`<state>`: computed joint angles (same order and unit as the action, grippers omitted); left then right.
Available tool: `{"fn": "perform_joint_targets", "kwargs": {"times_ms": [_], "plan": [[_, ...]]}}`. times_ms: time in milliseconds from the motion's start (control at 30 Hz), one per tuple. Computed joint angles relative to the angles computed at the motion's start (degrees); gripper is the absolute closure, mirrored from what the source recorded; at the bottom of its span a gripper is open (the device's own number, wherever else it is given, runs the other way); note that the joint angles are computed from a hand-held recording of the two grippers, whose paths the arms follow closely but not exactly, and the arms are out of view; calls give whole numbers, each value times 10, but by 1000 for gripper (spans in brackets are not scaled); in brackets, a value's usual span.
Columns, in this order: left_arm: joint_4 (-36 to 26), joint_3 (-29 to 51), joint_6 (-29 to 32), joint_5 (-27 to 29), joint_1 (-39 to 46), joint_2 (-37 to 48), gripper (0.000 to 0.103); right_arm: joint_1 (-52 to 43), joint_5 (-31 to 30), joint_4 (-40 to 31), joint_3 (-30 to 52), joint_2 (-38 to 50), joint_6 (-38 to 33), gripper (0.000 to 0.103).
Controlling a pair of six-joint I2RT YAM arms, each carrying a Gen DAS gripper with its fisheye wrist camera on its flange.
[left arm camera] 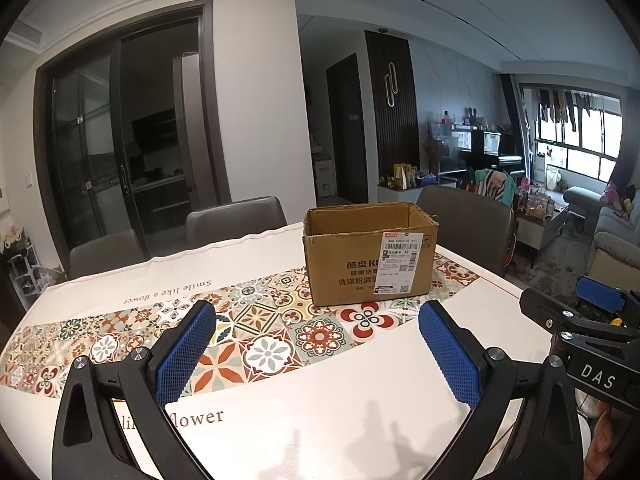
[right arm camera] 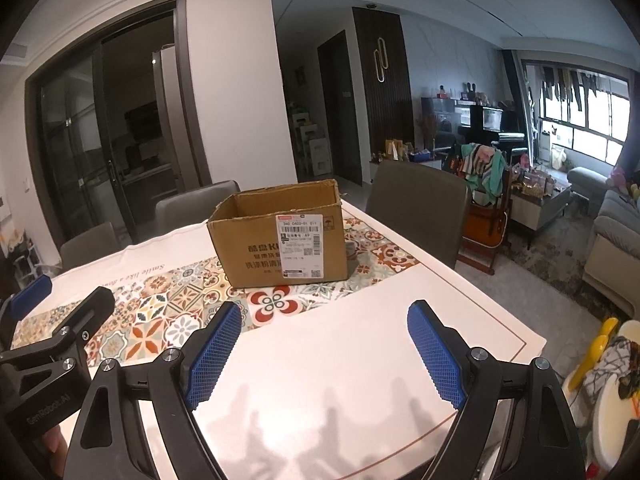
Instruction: Organize soft objects
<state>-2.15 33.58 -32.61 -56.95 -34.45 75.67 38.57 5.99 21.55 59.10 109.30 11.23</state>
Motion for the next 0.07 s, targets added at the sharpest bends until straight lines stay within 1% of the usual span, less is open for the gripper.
{"fn": "perform_joint_targets", "kwargs": {"times_ms": [67], "plan": [[0, 0, 1, 0, 0, 0, 0, 0, 0, 0, -2, -2, 0, 17]]}}
